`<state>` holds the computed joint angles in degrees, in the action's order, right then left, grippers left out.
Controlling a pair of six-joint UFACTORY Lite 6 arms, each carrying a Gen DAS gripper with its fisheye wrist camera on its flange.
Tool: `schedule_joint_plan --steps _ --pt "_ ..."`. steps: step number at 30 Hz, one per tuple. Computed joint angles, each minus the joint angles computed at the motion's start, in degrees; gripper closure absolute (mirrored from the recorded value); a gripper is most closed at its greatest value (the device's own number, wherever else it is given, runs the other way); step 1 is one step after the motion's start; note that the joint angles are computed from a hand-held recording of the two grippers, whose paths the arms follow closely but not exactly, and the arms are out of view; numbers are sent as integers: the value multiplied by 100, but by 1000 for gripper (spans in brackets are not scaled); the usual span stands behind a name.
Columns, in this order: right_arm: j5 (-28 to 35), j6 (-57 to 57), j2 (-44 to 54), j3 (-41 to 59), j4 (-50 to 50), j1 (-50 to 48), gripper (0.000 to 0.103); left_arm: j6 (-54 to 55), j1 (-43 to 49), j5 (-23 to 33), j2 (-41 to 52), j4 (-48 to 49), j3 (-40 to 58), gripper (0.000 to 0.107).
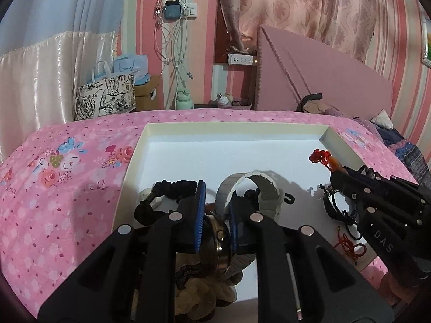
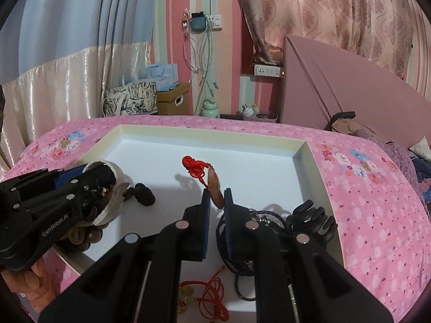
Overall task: Organize jewelry
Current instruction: 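Carry both items into the white tray and open both tools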
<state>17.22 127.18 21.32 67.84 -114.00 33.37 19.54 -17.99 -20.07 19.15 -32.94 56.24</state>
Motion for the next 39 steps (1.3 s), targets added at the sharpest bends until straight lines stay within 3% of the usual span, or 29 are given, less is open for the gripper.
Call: schedule_joint_plan --steps 11,23,29,39 --pt "-305 -1226 282 338 1230 -90 93 722 3 309 337 -700 469 93" --pt "-517 -2237 464 570 2290 -173 93 1190 113 731 693 -1202 901 85" --pt "-616 -3548 683 846 3566 -192 93 2067 80 871 878 -2044 1124 83" --pt "-740 -3274 672 810 3329 -248 92 1797 82 872 863 -1785 1082 79"
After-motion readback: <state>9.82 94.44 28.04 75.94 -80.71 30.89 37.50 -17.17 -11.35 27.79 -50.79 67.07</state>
